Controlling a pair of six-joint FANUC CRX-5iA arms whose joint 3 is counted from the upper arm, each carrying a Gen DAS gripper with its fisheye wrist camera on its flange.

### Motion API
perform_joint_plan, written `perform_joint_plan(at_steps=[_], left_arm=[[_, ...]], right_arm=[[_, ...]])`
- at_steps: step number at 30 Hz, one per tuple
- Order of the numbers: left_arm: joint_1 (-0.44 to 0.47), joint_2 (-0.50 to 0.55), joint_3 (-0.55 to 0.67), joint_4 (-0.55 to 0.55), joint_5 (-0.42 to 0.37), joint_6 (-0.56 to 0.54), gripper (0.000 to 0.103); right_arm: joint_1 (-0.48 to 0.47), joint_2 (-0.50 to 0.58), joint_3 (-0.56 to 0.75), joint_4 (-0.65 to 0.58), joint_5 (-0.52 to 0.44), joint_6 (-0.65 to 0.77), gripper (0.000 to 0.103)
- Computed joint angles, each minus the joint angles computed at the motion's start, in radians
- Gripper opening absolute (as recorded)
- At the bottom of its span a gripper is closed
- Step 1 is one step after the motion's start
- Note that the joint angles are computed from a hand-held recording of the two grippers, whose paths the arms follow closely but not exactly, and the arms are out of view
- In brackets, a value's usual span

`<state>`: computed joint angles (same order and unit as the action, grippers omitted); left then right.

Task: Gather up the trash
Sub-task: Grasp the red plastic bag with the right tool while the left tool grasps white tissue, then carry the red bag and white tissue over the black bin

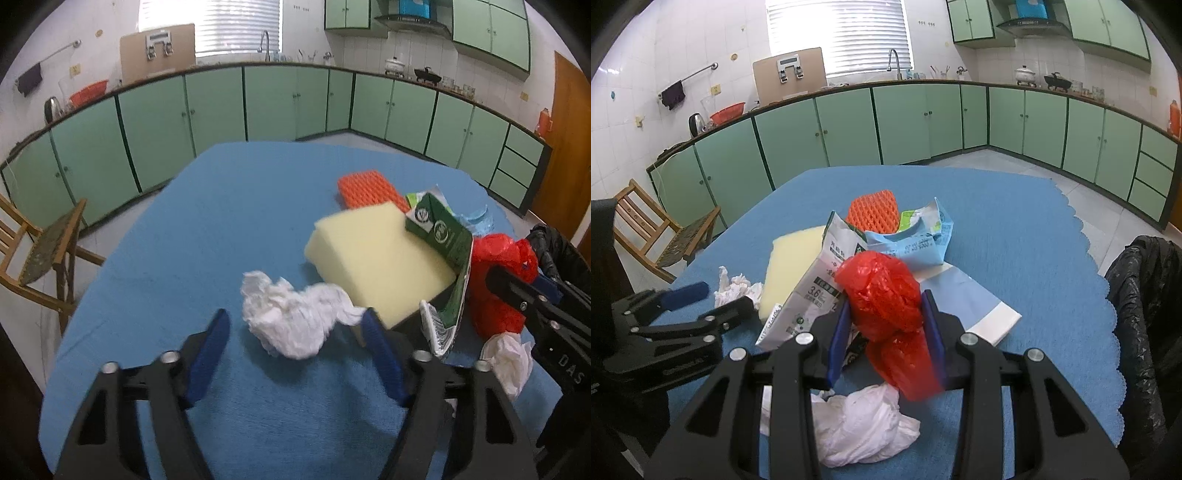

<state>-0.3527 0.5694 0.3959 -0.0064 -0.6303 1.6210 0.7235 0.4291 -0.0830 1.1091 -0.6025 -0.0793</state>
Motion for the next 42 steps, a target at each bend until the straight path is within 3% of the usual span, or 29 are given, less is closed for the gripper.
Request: perform_joint_plan(at_steps=[1, 3, 7, 20, 42], left_arm=[[0.002, 0.004, 0.002, 0.012, -0.007, -0.009, 0.048], [0.005, 0.011, 0.006, 0.033, -0.02, -0.026, 0.033], [0.015, -0.004, -0.022, 0.058, 0.011, -0.046, 0.014], [0.014, -0.104, -0.083, 0.068, 0.126, -0.04, 0.011], [-0.02, -0.172, -0.202, 0.348, 0.272, -0.315, 0.011]], right_arm=[[0.001, 0.001, 0.001, 0.0, -0.002, 0.001, 0.036], [0.001, 0.001, 0.003, -0.005, -0.004, 0.005, 0.036], [0.004, -0.001, 0.005, -0.008, -0.01, 0.006, 0.036], [-0.001, -0.052, -0.025, 0.107, 0.0, -0.058, 0.036], [0.024, -0.173, -0.089, 0.126, -0.102, -0.114, 0.036]])
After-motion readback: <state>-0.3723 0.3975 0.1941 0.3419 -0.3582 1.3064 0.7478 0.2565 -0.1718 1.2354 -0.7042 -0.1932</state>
